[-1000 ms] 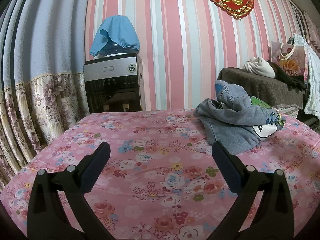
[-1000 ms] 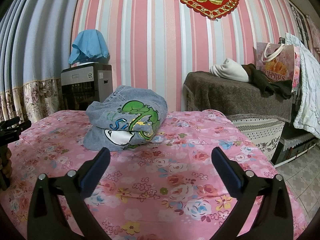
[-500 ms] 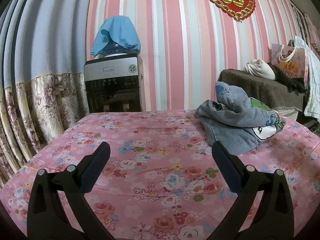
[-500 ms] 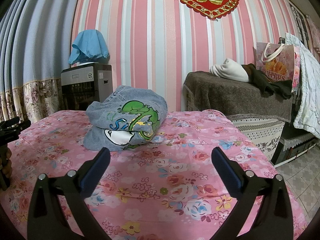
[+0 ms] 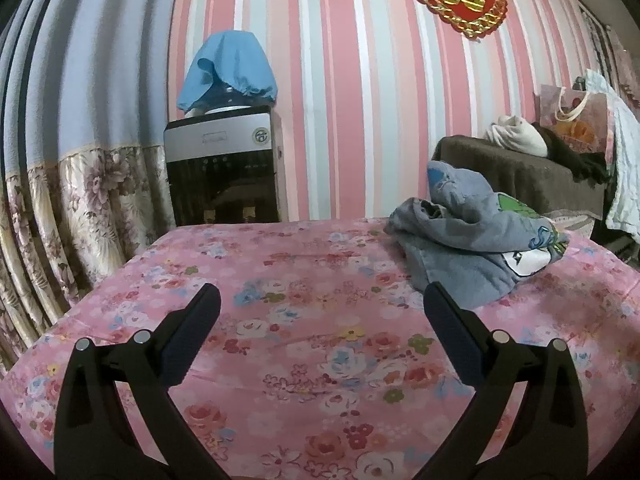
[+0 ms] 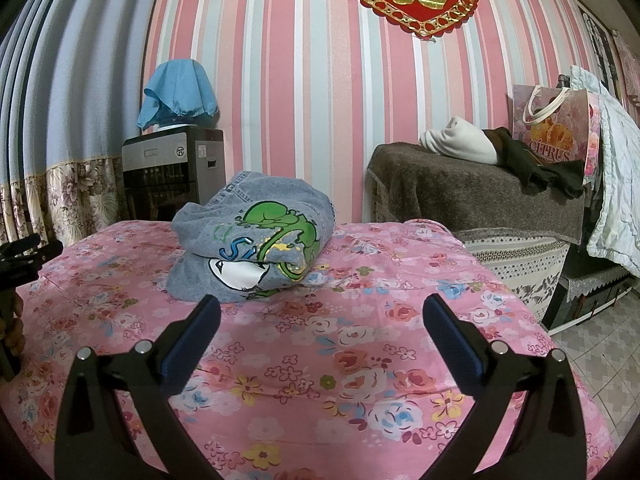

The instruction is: Fold large clothes

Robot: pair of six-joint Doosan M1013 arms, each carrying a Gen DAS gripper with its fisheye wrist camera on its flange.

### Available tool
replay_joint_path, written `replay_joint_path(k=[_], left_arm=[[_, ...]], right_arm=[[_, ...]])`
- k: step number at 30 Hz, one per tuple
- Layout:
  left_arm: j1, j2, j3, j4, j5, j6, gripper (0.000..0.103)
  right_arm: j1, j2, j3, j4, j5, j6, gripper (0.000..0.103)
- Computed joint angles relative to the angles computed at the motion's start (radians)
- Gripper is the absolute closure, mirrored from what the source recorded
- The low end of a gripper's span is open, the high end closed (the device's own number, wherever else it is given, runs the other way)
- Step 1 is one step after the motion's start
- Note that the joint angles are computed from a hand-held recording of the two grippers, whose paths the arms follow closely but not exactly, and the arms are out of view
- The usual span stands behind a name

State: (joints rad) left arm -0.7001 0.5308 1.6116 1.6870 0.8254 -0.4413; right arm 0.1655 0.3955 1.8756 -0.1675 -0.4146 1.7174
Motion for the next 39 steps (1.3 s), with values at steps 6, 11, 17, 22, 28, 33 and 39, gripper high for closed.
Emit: replay_joint_path(k=[6, 11, 17, 22, 28, 33, 39], left_arm=[[0.002, 0.000, 0.000, -0.009, -0.013, -0.004, 0.003], [0.002, 0.001, -0.002, -0.019, -0.013, -0.008, 0.003], [0.003, -0.002, 0.006, 0.011, -0.029, -0.023, 0.003], [0.002, -0.003, 0.009, 0.008, -0.030, -0.037, 0.003], [-0.001, -0.003, 0.007, 0.004, -0.020, -0.038, 0.003], [0.000, 0.000, 0.002, -0.013, -0.014, -0.034, 0.003], [-0.001, 0.004, -0.008, -0.041, -0.001, -0.010, 0.003]], right_arm=[[-0.002, 0.000, 0.000, -0.008, 0.000, 0.007, 0.002], [-0.003, 0.000, 0.000, -0.012, -0.001, 0.010, 0.002], [-0.003, 0.000, -0.001, -0.006, 0.002, 0.006, 0.002], [-0.003, -0.001, -0.001, 0.008, 0.005, -0.005, 0.002], [-0.006, -0.001, -0.002, -0.006, 0.007, 0.008, 0.002], [0.000, -0.004, 0.003, 0.033, 0.006, -0.025, 0.002], [0.005, -0.007, 0.006, 0.078, 0.011, -0.054, 0.002]])
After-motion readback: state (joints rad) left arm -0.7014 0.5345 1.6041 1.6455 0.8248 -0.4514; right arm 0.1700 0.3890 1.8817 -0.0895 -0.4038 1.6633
